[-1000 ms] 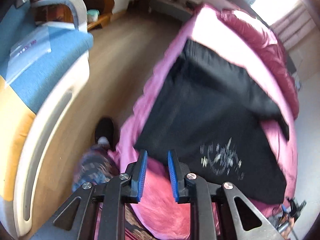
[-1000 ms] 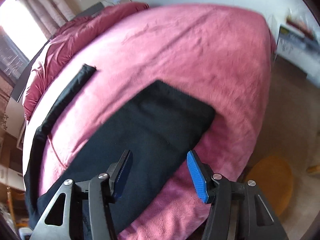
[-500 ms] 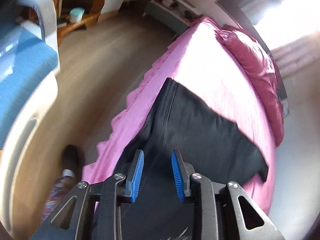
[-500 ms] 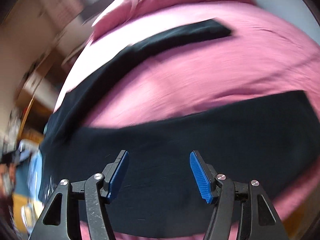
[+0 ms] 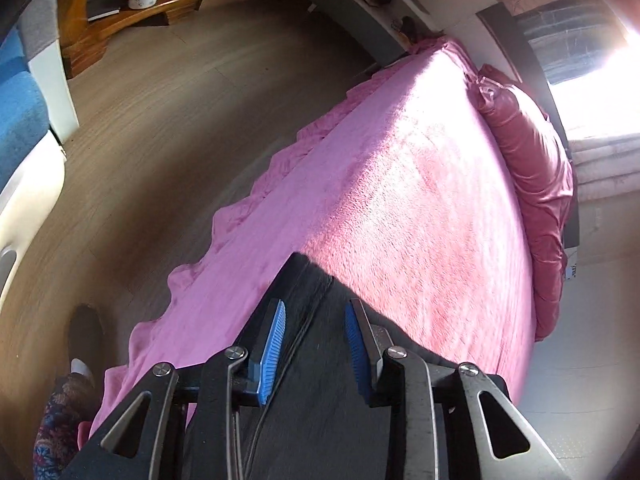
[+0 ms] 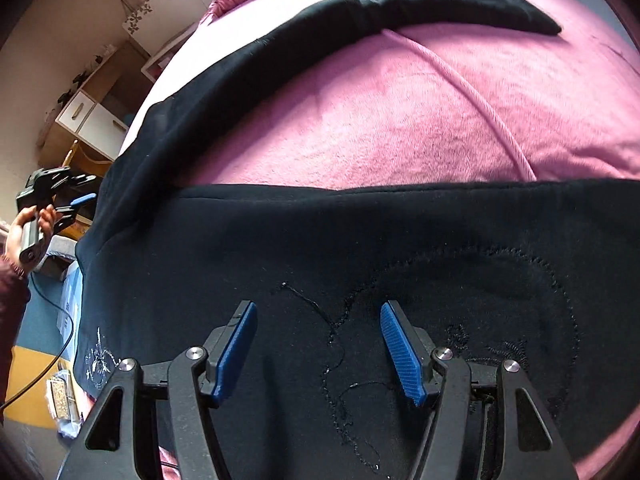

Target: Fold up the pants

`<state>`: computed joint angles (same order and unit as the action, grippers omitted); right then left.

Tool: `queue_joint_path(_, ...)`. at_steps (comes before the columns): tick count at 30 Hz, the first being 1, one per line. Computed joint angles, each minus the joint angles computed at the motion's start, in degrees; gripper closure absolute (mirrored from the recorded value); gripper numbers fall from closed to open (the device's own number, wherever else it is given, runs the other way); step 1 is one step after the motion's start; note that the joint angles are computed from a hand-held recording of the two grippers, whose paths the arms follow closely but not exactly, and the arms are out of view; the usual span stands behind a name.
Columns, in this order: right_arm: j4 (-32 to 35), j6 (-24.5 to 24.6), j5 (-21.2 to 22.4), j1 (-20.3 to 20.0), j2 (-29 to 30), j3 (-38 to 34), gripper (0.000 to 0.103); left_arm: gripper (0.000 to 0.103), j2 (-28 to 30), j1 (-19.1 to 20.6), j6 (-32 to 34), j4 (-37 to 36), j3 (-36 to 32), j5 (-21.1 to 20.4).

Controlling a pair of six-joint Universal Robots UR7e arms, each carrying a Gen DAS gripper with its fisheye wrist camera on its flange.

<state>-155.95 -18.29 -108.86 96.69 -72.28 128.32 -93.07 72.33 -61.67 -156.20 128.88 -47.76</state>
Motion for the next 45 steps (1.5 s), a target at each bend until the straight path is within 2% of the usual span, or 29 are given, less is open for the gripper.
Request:
queue_joint_path(6,2.23,0.8,0.47,-0.61,-0.77,-0.81,0.034,0.068,5.36,3.37,-0.4,4.18,-5.22,-0.61)
queue_joint_path(10,1.95,1.42,-0.28,0.31,0.41,-1.49,0.03,0.069,6.56,3.6,0.17,7.09,-7.09,0.72)
queue_joint_path(11,1.72,1.48,-0.57,0.52,0.59,-1.47,0.03,0.073,6.95,3.11,1.06,8.38,-7.62,1.79)
queue_joint_path(13,1.42,1.56,-1.03,1.0,0.46,-1.07,0.03,0.089,7.41,1.88,2.24,10.34,-8.18,3.74)
queue_joint_path(14,1.48,1.56,-1.02,1.03,0.44,-1.11,0.03,0.093,7.41,0.56,2.91,10.4,-7.77,5.38)
queue_joint_path(16,1.23,2.5,-1.0,1.62,0.96,-1.2,0.03,0.094,6.37,-1.69,3.57,7.55,-5.75,7.86)
queue_joint_path(18,1.72,2.9,-1.17,1.86,0.72,-1.28,0.03,0.094,5.13,-5.54,5.58,3.84,-2.86,11.93)
queue_joint_path(20,2.21,3.06,-1.52,2.22,0.52,-1.48,0.03,0.094,3.47,-10.01,9.27,-0.84,0.39,14.21)
queue_joint_path(23,1.62,1.72,-1.46,1.71,0.11,-1.99,0.03,0.094,0.47,-19.28,18.04,-13.07,7.1,15.35)
queue_joint_path(25,1.97,1.7,-0.62,1.76,0.05,-3.18,0.031,0.095,-1.2,-25.26,22.51,-17.46,10.34,14.55)
queue_joint_path(26,2.33,1.8,0.18,1.78,0.12,-4.02,0.033,0.095,-2.64,-29.64,23.71,-19.07,12.89,14.16)
queue_joint_path(29,3.57,2.12,2.84,2.32,1.57,-7.52,0.041,0.096,-5.89,-38.44,22.27,-17.05,17.46,14.23)
queue_joint_path(31,4.83,2.42,5.17,2.91,3.47,-10.9,0.045,0.096,-9.21,-45.4,17.31,-9.89,20.31,15.0)
queue_joint_path(33,6.07,3.4,6.71,3.76,6.09,-14.73,0.05,0.096,-12.88,-49.76,11.97,-3.72,22.79,14.56)
queue_joint_path(34,6.15,3.92,7.36,4.17,7.38,-16.4,0.052,0.096,-14.51,-52.11,7.59,1.77,23.56,15.07)
queue_joint_path(37,7.68,7.02,10.08,5.12,11.68,-22.45,0.053,0.096,-19.42,-53.86,1.65,8.44,26.0,13.29)
queue_joint_path(40,9.32,10.2,10.62,6.29,16.58,-28.93,0.054,0.096,-23.66,-55.71,-3.84,16.02,27.06,12.99)
queue_joint_path(43,10.92,13.13,9.28,7.69,22.07,-35.83,0.055,0.096,-26.41,-58.19,-9.33,23.73,27.11,13.36)
queue_joint_path(45,11.54,15.01,7.67,8.4,25.14,-39.64,0.055,0.096,-27.33,-58.73,-10.36,25.77,27.2,12.81)
